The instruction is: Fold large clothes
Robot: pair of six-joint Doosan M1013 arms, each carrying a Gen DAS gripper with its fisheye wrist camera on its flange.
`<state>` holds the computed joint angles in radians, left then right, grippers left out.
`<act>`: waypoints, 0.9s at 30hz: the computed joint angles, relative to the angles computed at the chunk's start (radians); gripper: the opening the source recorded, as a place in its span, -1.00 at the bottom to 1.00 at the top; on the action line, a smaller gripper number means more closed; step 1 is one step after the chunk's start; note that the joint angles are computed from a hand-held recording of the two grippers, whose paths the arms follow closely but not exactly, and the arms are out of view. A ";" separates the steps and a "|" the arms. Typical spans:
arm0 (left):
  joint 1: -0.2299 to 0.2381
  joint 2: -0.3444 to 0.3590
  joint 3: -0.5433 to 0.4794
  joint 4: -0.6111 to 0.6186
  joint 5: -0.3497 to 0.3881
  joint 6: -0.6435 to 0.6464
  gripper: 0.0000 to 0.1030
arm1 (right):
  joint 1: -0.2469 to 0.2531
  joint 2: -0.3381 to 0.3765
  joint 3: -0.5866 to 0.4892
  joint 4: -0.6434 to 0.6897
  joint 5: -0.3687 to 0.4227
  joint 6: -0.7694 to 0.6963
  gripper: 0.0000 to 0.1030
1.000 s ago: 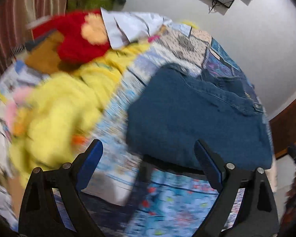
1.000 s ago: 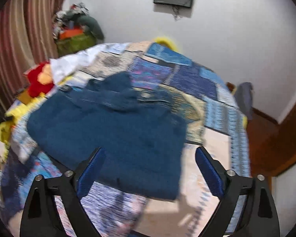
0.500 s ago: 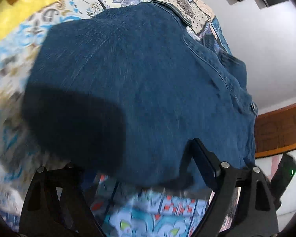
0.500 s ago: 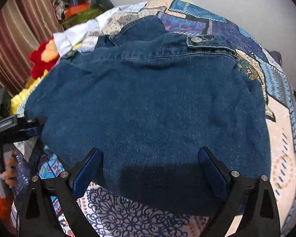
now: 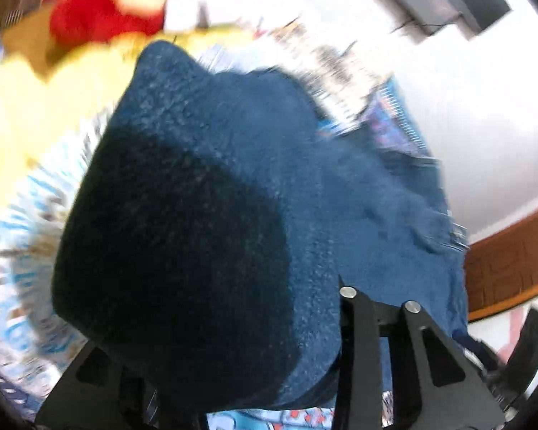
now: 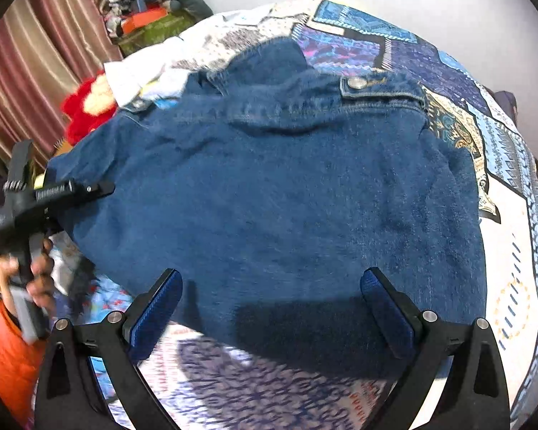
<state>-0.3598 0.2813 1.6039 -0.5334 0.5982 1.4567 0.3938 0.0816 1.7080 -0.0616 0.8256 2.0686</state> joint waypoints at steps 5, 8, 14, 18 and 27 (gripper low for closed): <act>-0.040 -0.080 0.022 0.181 -0.064 -0.046 -0.32 | 0.031 0.009 -0.034 0.001 -0.072 -0.002 0.94; -0.055 -0.114 0.032 0.281 -0.086 -0.077 -0.33 | 0.055 0.048 -0.068 0.017 -0.074 -0.029 0.94; -0.072 -0.119 0.012 0.473 -0.059 -0.185 -0.33 | 0.074 0.162 -0.127 0.168 0.017 -0.185 0.94; -0.079 -0.099 -0.018 0.581 -0.006 -0.253 -0.33 | 0.076 0.193 -0.151 0.197 0.055 -0.220 0.94; -0.149 -0.051 -0.156 0.632 0.047 -0.196 -0.35 | -0.044 0.022 -0.027 0.354 -0.058 -0.219 0.93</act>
<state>-0.5084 0.2302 1.4476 0.0981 0.6456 1.2606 0.3503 0.1039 1.6806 0.2928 0.7678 1.8498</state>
